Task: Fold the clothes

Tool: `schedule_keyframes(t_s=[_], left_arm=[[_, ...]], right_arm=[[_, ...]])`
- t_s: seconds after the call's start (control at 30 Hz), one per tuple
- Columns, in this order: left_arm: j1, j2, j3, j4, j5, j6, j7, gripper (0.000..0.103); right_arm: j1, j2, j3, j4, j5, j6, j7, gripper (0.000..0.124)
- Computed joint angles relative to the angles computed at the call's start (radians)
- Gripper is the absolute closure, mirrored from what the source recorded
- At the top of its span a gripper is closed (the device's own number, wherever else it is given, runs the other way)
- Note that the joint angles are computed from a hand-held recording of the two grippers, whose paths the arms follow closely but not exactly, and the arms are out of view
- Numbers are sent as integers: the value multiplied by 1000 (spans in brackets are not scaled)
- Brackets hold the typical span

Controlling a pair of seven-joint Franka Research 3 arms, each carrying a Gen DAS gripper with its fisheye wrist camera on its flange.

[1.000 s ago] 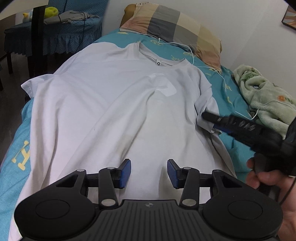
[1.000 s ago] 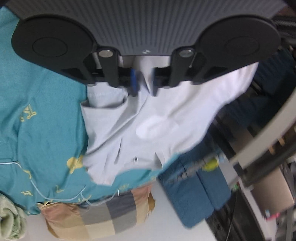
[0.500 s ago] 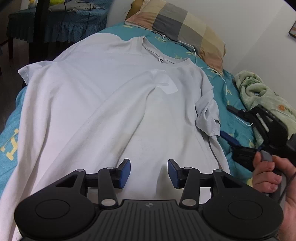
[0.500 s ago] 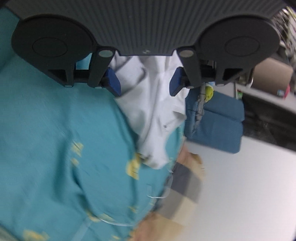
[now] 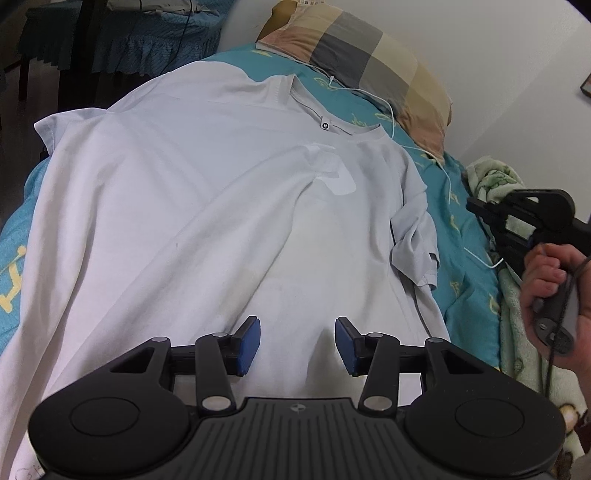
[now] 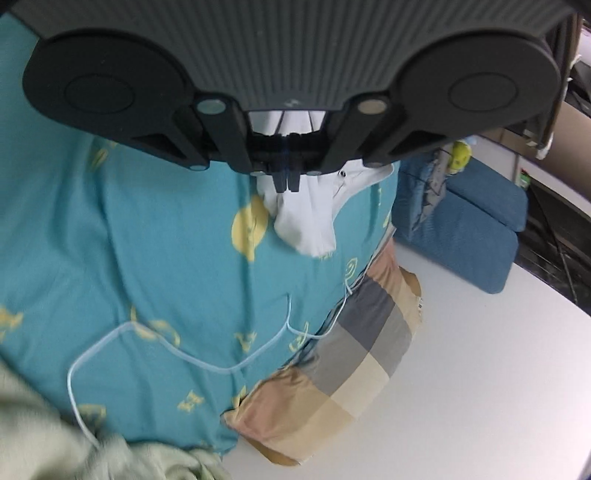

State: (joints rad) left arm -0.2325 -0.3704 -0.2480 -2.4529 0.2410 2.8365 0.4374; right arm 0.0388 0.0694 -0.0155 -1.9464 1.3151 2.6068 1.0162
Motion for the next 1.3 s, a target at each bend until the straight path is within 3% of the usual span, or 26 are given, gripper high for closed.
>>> schedule_keyframes(t_s=[0.17,0.3,0.37,0.43,0.53,0.7,0.9,0.93,0.97,1.0,1.03,1.17,1.3], left_arm=[[-1,-2,4,-6,-6,11,-3,55],[-3,-4,7,-12,-13,20,-7,55],[-4,-6,8,-16,-17,25,-10,55],[-5,-7,9,-19,-20,29,-12,55],[-4,-9,9,-24,-22,37,-14,56],[0,-13,7,-31,-22,46,-24,57],[2,-16,6,-40,-21,59,-30,57],[3,-17,5,-42,-19,63,-33,57],[5,-17,4,-44,-18,66,-36,57],[5,-17,5,-45,-18,70,-37,57],[5,-18,6,-48,-19,74,-38,57],[11,-17,4,-52,-17,89,-50,57],[21,-6,-2,-44,-6,94,-59,57]], right_arm=[[-34,-52,-35,-81,-89,-184,177,118],[-36,-96,-51,-185,37,-230,296,111],[-24,-107,-47,-209,52,-213,327,72],[-11,-112,-42,-225,62,-191,357,63],[8,-105,-35,-235,142,-145,358,63],[31,-97,-23,-224,316,-69,257,64],[52,-78,-10,-192,271,-28,281,67],[57,-64,-5,-175,254,4,279,71],[63,-50,1,-157,235,36,278,84],[68,-37,6,-139,209,70,281,98],[73,-26,11,-123,167,107,290,121],[79,4,27,-26,120,194,176,121],[69,39,33,99,79,229,49,121]])
